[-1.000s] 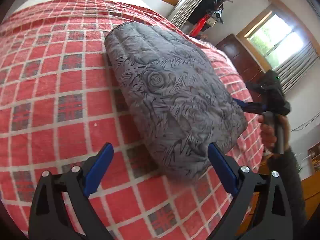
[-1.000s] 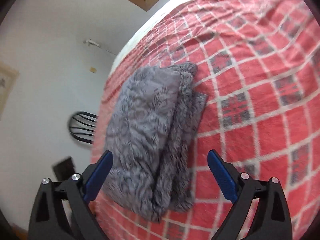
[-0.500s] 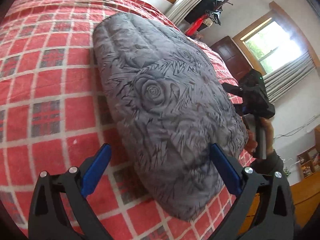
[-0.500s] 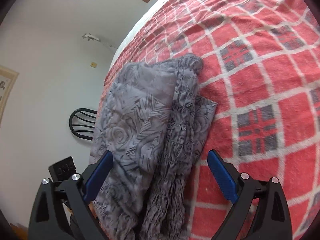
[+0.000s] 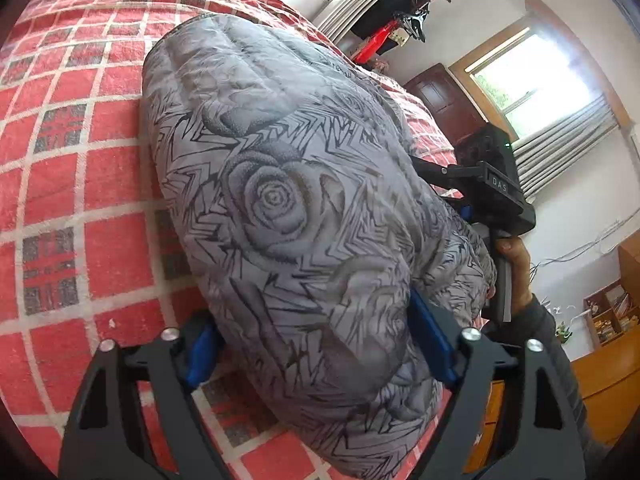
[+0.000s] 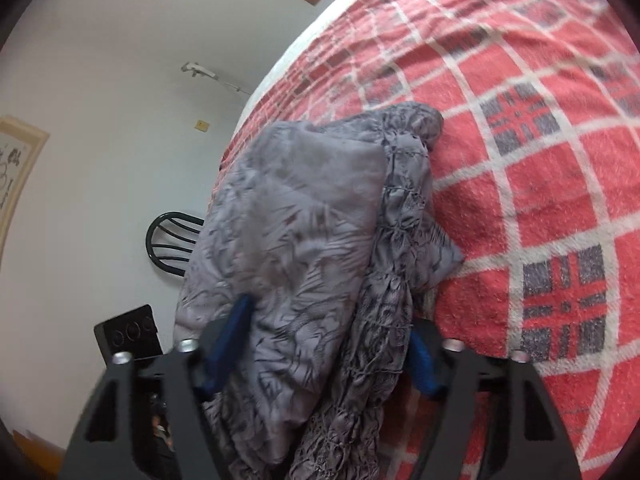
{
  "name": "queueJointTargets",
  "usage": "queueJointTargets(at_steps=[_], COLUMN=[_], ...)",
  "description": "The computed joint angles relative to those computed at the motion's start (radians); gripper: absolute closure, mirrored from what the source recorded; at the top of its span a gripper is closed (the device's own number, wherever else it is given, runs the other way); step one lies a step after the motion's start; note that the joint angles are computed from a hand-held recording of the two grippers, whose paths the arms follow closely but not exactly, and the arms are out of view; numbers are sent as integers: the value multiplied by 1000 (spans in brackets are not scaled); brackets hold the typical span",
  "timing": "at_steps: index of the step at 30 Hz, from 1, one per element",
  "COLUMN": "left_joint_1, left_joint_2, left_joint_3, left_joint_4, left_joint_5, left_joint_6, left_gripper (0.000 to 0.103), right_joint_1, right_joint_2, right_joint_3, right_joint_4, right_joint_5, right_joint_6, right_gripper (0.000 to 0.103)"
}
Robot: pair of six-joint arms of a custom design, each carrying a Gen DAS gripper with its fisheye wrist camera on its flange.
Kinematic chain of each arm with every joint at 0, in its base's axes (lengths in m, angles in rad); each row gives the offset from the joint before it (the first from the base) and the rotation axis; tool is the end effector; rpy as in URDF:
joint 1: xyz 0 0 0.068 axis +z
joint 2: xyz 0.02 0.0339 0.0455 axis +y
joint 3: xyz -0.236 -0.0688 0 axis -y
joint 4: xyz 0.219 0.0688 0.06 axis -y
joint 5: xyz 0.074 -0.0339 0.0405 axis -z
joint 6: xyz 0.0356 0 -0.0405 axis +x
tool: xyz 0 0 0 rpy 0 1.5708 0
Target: Fold large clothes
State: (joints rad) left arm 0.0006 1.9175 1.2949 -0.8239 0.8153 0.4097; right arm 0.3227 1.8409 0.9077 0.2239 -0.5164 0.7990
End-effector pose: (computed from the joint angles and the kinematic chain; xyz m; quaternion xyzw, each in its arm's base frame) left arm 0.3253 -0.0257 0.1588 0.2102 0.8922 -0.3758 0.1364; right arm 0.3180 0.1249 0.1323 0.1036 0.8789 0.4112 0.2185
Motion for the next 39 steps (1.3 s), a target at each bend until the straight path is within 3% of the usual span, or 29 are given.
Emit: queueJointTargets(at_steps=[3, 8, 12, 17, 24, 30, 34, 36, 39], left_joint_1=[-1, 20, 83, 194, 378, 335, 389, 455, 504], left_joint_2=[1, -31, -61, -157, -196, -161, -177, -184, -252], left_joint_3=[9, 16, 17, -78, -187, -198, -186, -161, -96], left_joint_4=[-15, -79, -188, -315, -442, -373, -424, -483, -503], left_joint_5=[-3, 9, 6, -29, -86, -53, -76, -94, -72], left_joint_6=[3, 50, 165, 344, 591, 534, 595, 665, 684], left_gripper=[30, 32, 32, 32, 32, 24, 21, 21, 17], right_joint_1=[32, 89, 189, 400, 692, 703, 747, 816, 972], right_joint_2=[-47, -144, -230, -321, -314, -261, -344, -396, -394], right_joint_3=[-1, -23, -67, -120, -150, -143, -104, -39, 144], right_joint_4=[-37, -104, -124, -147, -101, -79, -237, -392, -659], right_joint_5=[49, 99, 177, 341, 552, 566, 642, 753, 956], right_joint_6=[-2, 2, 41, 116, 257, 290, 275, 259, 218], right_gripper=[52, 54, 54, 54, 54, 47, 38, 37, 38])
